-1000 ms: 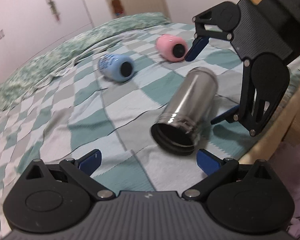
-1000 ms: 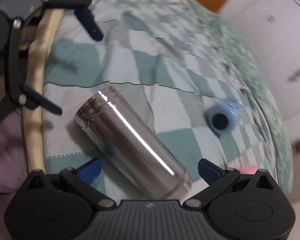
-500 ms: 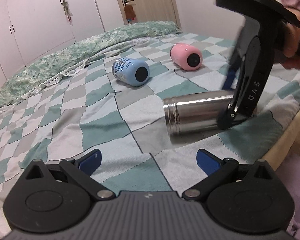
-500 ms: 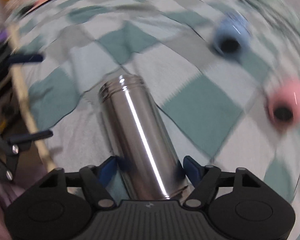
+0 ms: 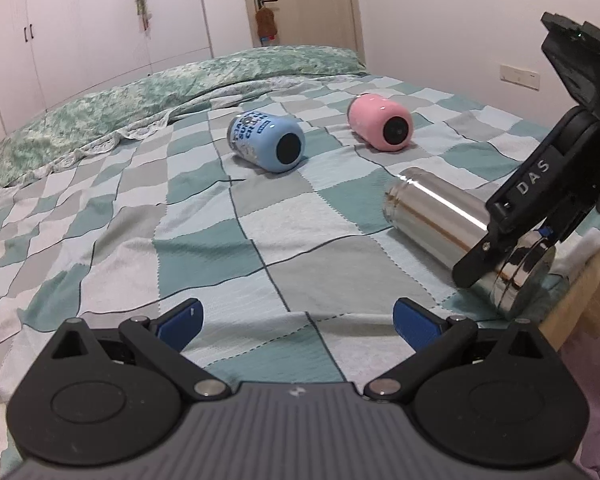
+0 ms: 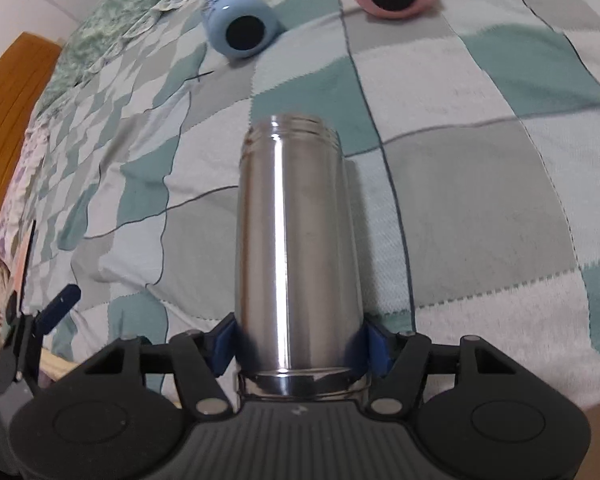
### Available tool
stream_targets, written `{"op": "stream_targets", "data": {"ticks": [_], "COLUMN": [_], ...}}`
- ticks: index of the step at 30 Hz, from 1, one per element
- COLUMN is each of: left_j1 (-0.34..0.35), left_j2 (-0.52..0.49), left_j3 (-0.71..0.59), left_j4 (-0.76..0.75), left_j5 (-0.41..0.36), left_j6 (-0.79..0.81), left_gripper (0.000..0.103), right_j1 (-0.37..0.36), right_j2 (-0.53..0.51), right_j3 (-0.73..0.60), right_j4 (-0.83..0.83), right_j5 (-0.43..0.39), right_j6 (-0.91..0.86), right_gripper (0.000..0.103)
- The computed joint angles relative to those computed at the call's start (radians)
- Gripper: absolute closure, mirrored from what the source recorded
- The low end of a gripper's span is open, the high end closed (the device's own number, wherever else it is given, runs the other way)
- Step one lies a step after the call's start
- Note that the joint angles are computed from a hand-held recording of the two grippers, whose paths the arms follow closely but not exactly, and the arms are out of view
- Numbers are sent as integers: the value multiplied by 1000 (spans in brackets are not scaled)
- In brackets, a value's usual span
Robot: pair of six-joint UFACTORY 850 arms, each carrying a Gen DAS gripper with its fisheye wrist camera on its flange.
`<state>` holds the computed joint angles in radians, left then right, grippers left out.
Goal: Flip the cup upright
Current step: 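Rotate the thermos upright with the right gripper and lower it onto the bed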
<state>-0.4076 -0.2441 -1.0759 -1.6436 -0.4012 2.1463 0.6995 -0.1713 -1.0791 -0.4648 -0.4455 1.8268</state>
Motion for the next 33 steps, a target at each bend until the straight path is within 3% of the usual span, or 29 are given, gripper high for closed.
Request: {"op": "stream_targets", "data": {"ticks": [3, 4, 5, 9, 12, 14, 16, 18, 20, 24, 26, 29, 33], "left_j1": [8, 8, 8, 3, 1, 0, 1, 1, 1, 10, 18, 35, 62], "left_j2": [1, 1, -1, 5, 15, 21, 25, 27, 28, 39, 48, 61, 69], "left_j3": [-1, -3, -5, -3, 3, 7, 10, 10, 9, 18, 23, 29, 21], "left_j4": [-10, -15, -17, -21, -27, -36, -37, -34, -37, -64, -85, -139, -166], "left_j5": [-7, -5, -2, 9, 20, 27, 30, 34, 38, 39, 46, 61, 99], "left_j6": [6, 8, 6, -5, -4, -2, -7, -11, -14, -17, -12, 10, 0], "left_gripper": [0, 0, 0, 0, 0, 0, 0, 0, 0, 0, 0, 0, 0], "right_j1": [3, 4, 1, -41, -78, -94, -94, -69, -34, 64, 92, 108, 106], "right_j2": [-23, -28, -33, -80, -112, -105, -74, -35, -3, 26, 28, -2, -96], "right_j3": [-67, -85, -99, -169, -181, -151, -98, -42, -6, 15, 26, 4, -81], "right_j4": [15, -15, -44, -10, 95, 150, 120, -62, -272, -690, -900, -1160, -1389], "right_j5": [-114, -145, -171, -226, -202, -136, -42, 14, 10, -118, -143, -168, -197], "right_j6": [-131, -140, -157, -320, -420, -446, -384, -203, -34, 210, 349, 488, 597], "right_gripper": [33, 20, 14, 14, 17, 39, 40, 40, 40, 40, 41, 41, 41]}}
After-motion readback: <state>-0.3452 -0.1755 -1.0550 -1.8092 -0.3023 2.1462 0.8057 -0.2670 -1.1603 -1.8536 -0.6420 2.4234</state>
